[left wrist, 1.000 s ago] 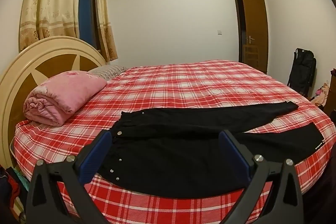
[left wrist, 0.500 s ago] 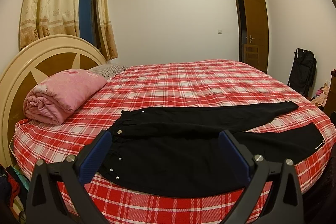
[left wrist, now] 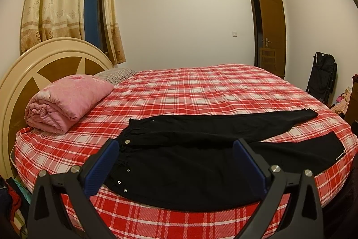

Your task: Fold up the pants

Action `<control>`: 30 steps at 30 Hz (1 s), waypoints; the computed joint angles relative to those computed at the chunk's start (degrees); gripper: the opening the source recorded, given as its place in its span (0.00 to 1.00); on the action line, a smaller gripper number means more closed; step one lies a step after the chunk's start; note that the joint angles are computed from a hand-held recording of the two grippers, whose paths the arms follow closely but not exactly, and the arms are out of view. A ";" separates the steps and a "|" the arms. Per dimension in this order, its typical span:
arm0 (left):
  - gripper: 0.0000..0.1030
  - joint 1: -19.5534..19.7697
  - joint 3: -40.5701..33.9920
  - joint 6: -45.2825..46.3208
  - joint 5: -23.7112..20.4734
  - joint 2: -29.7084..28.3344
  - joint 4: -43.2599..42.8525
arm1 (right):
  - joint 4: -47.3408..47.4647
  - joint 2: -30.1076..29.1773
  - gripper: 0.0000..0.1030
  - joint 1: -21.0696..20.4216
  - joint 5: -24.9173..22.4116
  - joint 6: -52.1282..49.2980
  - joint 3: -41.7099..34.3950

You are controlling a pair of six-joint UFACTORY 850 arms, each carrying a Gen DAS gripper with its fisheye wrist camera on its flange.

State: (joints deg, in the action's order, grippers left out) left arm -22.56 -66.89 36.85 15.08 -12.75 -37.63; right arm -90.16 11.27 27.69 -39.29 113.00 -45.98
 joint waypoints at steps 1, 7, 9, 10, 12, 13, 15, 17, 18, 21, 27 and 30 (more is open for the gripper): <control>1.00 -0.01 -0.04 0.10 -0.03 -0.02 -0.12 | 0.03 -0.07 0.99 0.01 0.00 -0.06 -0.04; 1.00 -0.13 -0.02 0.54 0.05 -0.04 -0.61 | 0.14 -0.19 0.99 -0.19 0.29 -0.27 -0.11; 1.00 -0.22 -0.02 0.85 0.14 -0.06 -0.99 | 0.15 -0.16 0.99 -0.15 0.25 -0.21 -0.03; 1.00 -0.22 -0.02 0.85 0.14 -0.06 -0.99 | 0.12 -0.19 0.99 -0.17 0.29 -0.16 -0.01; 1.00 -0.25 -0.02 0.67 0.13 -0.09 -0.81 | 0.16 -0.19 0.99 -0.36 0.56 -0.30 0.03; 1.00 -0.23 -0.01 0.69 0.11 -0.07 -0.81 | 0.15 -0.21 0.99 -0.39 0.55 -0.33 0.03; 1.00 -0.23 0.02 0.68 0.12 -0.06 -0.80 | 0.16 -0.21 0.99 -0.46 0.68 -0.39 0.03; 1.00 -0.24 -0.01 0.69 0.08 -0.08 -0.89 | 0.14 -0.28 0.99 -0.49 0.71 -0.38 0.05; 1.00 -0.30 0.08 0.72 0.22 -0.09 -0.97 | 0.13 -0.28 0.99 -0.47 0.68 -0.37 0.03; 1.00 -0.40 0.16 0.96 0.23 -0.13 -1.25 | 0.21 -0.35 0.99 -0.63 0.86 -0.52 0.06; 1.00 -0.40 0.17 0.79 0.14 -0.15 -1.07 | -0.20 -0.30 0.99 -0.81 1.29 -0.22 0.30; 1.00 -0.38 0.09 1.02 0.04 -0.21 -1.29 | -1.05 -0.11 0.99 -1.34 2.97 0.55 0.62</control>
State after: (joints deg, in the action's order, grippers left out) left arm -22.94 -66.80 37.87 15.11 -12.96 -38.91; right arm -91.20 11.16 26.35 -36.32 113.55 -45.36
